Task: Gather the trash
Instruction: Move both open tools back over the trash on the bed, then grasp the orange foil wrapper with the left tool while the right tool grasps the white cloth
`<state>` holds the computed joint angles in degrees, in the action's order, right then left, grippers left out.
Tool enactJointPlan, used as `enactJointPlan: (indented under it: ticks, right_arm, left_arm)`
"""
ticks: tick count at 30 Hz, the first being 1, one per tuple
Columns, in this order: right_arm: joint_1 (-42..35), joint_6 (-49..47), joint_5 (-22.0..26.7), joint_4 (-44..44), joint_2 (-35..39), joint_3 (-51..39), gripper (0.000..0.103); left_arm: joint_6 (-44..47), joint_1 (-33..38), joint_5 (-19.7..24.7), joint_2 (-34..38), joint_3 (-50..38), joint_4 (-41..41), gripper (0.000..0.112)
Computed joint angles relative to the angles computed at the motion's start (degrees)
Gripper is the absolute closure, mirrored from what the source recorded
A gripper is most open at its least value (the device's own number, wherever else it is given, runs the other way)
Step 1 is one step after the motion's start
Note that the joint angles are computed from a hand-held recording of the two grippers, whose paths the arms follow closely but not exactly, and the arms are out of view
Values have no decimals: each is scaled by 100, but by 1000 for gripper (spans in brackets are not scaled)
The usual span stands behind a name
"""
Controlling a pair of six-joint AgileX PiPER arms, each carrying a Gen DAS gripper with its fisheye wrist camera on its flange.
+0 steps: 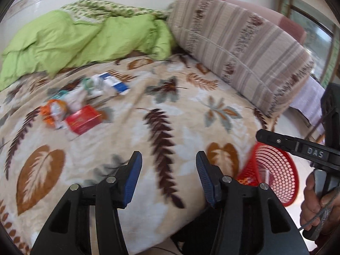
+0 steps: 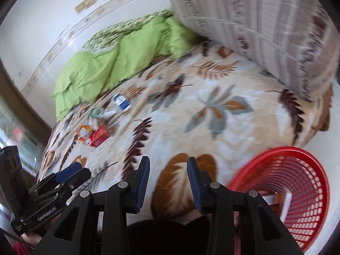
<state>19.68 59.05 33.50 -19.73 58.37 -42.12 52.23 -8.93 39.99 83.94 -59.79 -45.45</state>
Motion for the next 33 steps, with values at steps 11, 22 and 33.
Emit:
enactJointPlan:
  ticks: [11,22,33]
  right_arm:
    - [375,-1216,-533,886,2121,-1890,39]
    - [385,-2474,68,1474,5167,-5459,31]
    - [193,-2923,1493,2146,7973,-9352,44]
  left_arm:
    - [-465,1201,-1212,966,-508,114,55]
    - [-1684,1940,-1095,1996,-1521,424,55]
    - [-1973,1957,-1010,2439,-2023,554,50]
